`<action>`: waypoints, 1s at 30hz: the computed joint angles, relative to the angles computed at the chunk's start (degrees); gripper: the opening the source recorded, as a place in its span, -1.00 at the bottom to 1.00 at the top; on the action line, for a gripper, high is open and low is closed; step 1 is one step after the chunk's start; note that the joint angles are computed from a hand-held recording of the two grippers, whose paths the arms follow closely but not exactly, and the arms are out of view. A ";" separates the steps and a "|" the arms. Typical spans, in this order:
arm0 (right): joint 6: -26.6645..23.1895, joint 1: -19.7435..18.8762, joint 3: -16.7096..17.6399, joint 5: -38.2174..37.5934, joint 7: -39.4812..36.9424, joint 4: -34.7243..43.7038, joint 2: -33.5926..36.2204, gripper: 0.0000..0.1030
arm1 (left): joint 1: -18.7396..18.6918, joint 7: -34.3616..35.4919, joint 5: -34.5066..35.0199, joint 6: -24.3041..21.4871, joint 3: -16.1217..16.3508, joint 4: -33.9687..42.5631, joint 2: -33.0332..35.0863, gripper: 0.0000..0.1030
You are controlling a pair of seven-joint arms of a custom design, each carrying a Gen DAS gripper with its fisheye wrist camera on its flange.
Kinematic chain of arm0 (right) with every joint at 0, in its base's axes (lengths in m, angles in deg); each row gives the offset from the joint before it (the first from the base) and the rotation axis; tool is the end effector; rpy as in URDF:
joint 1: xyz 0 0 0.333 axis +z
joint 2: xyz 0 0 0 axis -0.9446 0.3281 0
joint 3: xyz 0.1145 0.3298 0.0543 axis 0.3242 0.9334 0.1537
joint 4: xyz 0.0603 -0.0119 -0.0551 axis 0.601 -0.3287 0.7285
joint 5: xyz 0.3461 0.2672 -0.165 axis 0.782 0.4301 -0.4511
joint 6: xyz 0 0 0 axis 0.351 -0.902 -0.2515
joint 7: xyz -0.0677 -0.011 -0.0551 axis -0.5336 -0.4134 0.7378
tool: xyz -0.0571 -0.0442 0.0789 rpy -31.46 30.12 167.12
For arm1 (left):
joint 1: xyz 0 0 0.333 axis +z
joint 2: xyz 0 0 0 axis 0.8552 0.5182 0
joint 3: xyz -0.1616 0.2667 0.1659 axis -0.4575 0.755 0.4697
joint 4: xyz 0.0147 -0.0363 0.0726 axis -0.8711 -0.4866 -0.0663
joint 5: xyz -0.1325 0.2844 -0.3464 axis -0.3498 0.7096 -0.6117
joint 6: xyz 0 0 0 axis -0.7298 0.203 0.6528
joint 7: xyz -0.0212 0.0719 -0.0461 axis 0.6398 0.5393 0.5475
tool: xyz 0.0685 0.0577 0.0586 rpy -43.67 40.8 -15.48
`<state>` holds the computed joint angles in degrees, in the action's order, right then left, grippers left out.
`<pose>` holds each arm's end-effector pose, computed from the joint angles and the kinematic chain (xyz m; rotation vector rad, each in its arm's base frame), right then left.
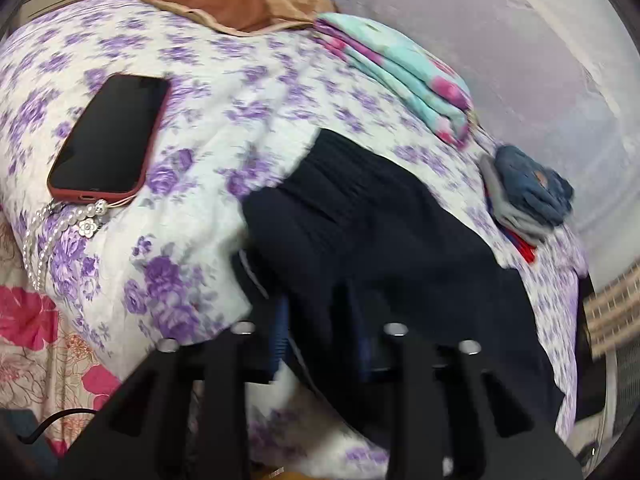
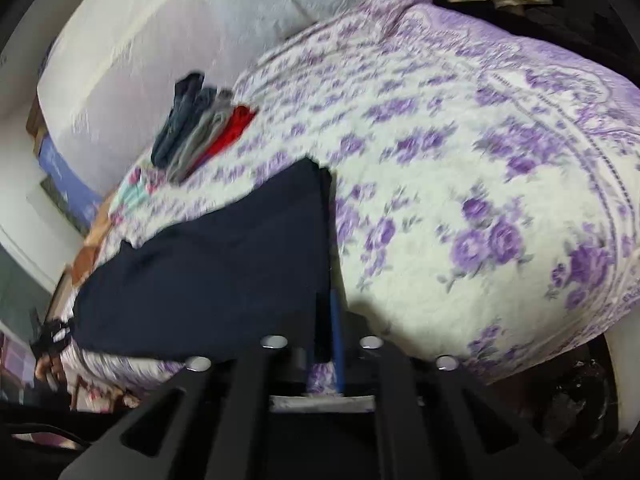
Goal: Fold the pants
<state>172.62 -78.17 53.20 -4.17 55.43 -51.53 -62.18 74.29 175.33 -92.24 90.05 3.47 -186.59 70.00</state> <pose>0.7345 -0.0487 0.3772 -1.5866 1.6203 -0.1605 0.6407 0.2050 0.4173 -2.4756 0.9335 -0.9242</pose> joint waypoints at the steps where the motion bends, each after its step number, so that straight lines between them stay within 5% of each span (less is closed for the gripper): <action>1: 0.11 -0.02 -0.19 -0.01 1.17 -0.32 -0.46 0.37 | 0.73 -2.28 2.96 -0.27 -0.59 -1.04 -1.39 -0.28; 3: -1.80 -2.00 0.79 7.31 -3.17 -1.50 -1.83 0.46 | 7.49 -7.65 10.14 2.08 -7.39 -3.93 -4.48 -0.27; 4: -4.29 -2.23 0.39 8.68 -3.79 -1.42 -1.96 0.46 | 10.27 -15.31 19.40 3.97 -9.80 -5.59 -6.16 -0.26; 6: -8.70 -2.12 -0.63 9.86 -3.22 -0.82 -1.23 0.46 | 10.40 -19.01 26.26 7.94 -10.62 -8.30 -9.51 -0.12; 7: -8.58 -1.22 -1.29 8.26 -1.27 -0.23 -0.29 0.46 | 7.75 -15.08 23.67 9.44 -9.79 -8.54 -10.16 -0.06; 9: -7.95 -0.47 -1.52 7.40 1.04 0.34 0.85 0.47 | 0.04 2.84 7.34 8.81 -7.67 -5.85 -8.87 -0.02; 11: -8.23 -1.07 -0.59 11.75 -1.91 0.16 1.10 0.29 | -1.25 22.93 -10.98 3.19 -10.90 -0.67 -5.75 0.05; 13: -14.54 -1.49 -0.76 10.32 -1.38 1.49 2.27 0.05 | -0.54 32.04 -17.36 -2.01 -14.00 3.56 -1.97 0.07; 16: -14.01 -1.57 -0.72 12.88 -1.93 1.12 2.58 -0.34 | -6.59 37.05 -20.03 -8.37 -10.58 9.43 4.42 0.07; 20: -14.27 -1.84 -0.68 18.10 -3.60 0.89 1.79 -0.58 | -2.82 34.76 -17.26 -11.27 -15.99 13.27 10.30 0.09; 23: -13.02 0.62 -0.42 19.81 -10.24 0.54 -1.73 -0.65 | -4.83 41.39 -25.67 -11.32 -13.72 12.69 9.83 0.16; 27: -13.56 6.60 0.44 12.45 -14.67 5.04 -3.07 -0.65 | -6.48 43.41 -27.83 -11.50 -11.88 12.21 9.21 0.17; 30: -15.67 11.07 2.27 3.11 -13.94 12.05 0.68 -0.66 | -4.56 44.88 -29.47 -9.23 -14.35 10.99 8.33 0.22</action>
<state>156.95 -67.11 55.47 -1.06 41.50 -39.48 -61.50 69.73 220.21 -121.71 80.82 -10.88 -175.60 78.33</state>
